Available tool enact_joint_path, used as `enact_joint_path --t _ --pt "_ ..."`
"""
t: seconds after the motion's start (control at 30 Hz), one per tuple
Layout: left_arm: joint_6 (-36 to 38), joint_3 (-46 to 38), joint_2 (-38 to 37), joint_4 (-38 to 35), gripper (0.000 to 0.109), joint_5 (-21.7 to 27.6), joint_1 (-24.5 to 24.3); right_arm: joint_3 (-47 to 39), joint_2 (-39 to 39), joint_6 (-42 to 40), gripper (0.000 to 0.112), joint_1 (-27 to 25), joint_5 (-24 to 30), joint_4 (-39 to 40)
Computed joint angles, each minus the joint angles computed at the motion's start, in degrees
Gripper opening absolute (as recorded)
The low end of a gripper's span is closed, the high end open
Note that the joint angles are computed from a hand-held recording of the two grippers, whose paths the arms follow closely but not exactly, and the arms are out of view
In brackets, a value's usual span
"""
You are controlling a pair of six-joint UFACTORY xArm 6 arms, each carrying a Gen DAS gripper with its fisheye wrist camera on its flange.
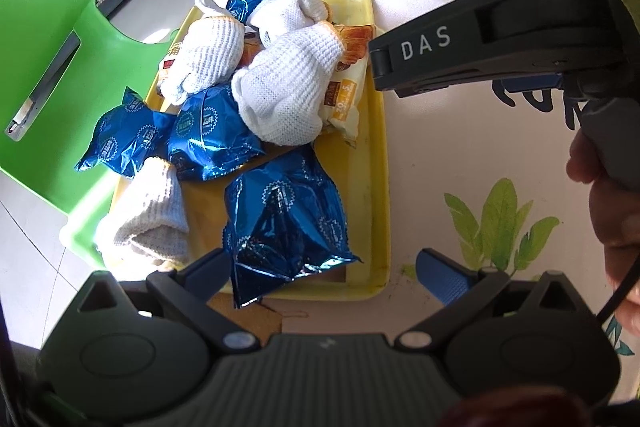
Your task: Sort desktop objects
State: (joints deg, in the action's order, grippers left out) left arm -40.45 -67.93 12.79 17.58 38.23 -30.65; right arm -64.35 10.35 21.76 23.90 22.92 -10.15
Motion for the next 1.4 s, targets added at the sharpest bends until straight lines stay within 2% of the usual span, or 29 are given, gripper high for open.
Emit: enact_joint_path --t 0.47,1.4 --pt "-0.50 -0.16 0.02 0.10 0.102 0.47 -0.02 0.31 0.15 -3.52 0.081 0.57 -0.34 2.94" --pt "-1.19 -0.24 0.25 1.43 0.102 0.20 -0.48 0.11 0.42 -3.65 0.081 0.54 -0.30 3.44"
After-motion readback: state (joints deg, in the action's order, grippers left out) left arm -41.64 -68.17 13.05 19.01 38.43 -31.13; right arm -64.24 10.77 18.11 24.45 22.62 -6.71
